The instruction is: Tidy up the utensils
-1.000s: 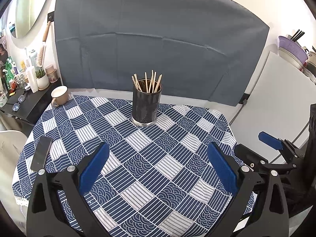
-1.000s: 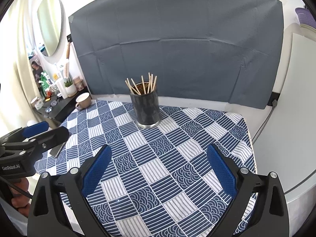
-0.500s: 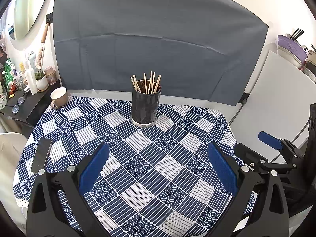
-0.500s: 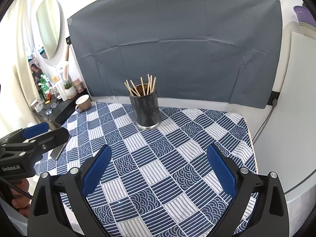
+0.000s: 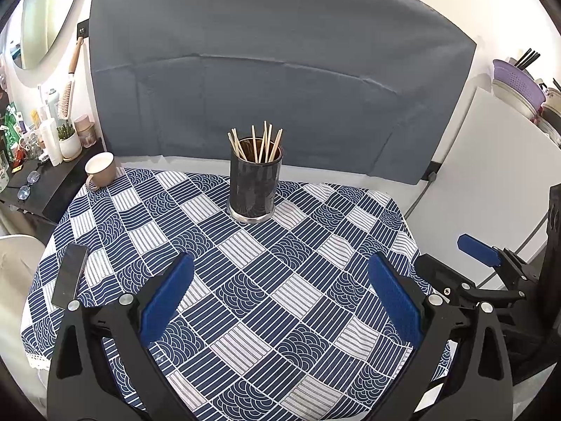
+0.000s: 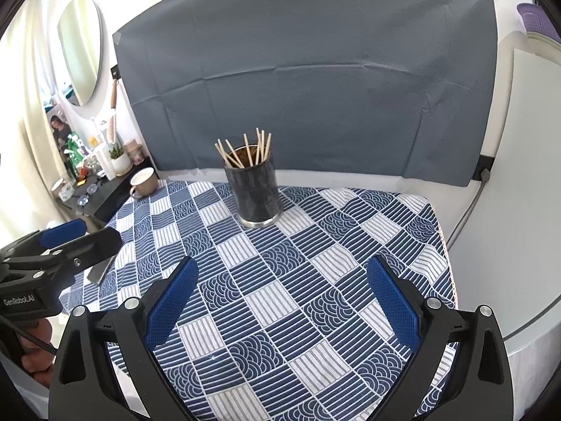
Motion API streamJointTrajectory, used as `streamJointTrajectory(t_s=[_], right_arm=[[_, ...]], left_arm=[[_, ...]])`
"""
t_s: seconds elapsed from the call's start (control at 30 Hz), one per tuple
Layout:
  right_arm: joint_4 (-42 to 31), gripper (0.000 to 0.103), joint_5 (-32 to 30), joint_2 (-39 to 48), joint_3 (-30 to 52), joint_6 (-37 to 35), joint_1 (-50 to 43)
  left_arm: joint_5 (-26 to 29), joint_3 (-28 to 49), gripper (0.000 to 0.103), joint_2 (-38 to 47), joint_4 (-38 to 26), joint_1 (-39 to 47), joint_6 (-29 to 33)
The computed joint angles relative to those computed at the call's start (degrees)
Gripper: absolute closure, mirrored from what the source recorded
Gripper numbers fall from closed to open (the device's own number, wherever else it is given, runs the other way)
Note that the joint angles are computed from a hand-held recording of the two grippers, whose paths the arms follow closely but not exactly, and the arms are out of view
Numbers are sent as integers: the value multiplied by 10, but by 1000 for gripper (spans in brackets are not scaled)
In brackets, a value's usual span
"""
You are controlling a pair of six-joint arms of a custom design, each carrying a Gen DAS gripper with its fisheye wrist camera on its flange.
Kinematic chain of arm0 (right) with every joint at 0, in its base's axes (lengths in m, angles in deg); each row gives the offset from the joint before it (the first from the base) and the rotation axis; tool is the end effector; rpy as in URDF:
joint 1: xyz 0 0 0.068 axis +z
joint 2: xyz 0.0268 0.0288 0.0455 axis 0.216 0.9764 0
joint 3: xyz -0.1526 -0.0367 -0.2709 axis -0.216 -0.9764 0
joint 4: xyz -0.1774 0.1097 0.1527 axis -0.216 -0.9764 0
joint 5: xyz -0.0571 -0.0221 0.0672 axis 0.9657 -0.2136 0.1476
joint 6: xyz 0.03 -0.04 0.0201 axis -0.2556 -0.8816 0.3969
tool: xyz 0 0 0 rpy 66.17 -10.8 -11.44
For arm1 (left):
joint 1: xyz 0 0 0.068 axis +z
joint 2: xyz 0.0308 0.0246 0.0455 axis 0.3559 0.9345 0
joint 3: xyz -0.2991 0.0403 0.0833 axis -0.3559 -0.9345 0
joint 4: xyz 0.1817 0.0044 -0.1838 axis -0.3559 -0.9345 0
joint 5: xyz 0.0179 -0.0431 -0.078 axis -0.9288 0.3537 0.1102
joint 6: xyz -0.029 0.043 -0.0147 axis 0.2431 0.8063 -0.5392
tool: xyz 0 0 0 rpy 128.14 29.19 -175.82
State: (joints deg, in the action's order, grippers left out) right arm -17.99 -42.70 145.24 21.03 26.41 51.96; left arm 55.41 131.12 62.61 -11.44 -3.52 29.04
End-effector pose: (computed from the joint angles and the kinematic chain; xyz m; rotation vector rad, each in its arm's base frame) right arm 0.2371 0.1769 0.4198 -0.0064 2.2607 0.1514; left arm 0.2521 -0.1130 0.4326 0.1919 2.2676 -0.3208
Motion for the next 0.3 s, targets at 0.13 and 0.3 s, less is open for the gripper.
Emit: streamJointTrajectory(t_s=[0.13,0.3], right_arm=[[-5,10,-5,6,7,-2,-3],[-6,10,-11,13,12,-6,-8]], left_arm=[[12,1,6,4,-1,6,-1],[29,2,6,11,-4,17,-3]])
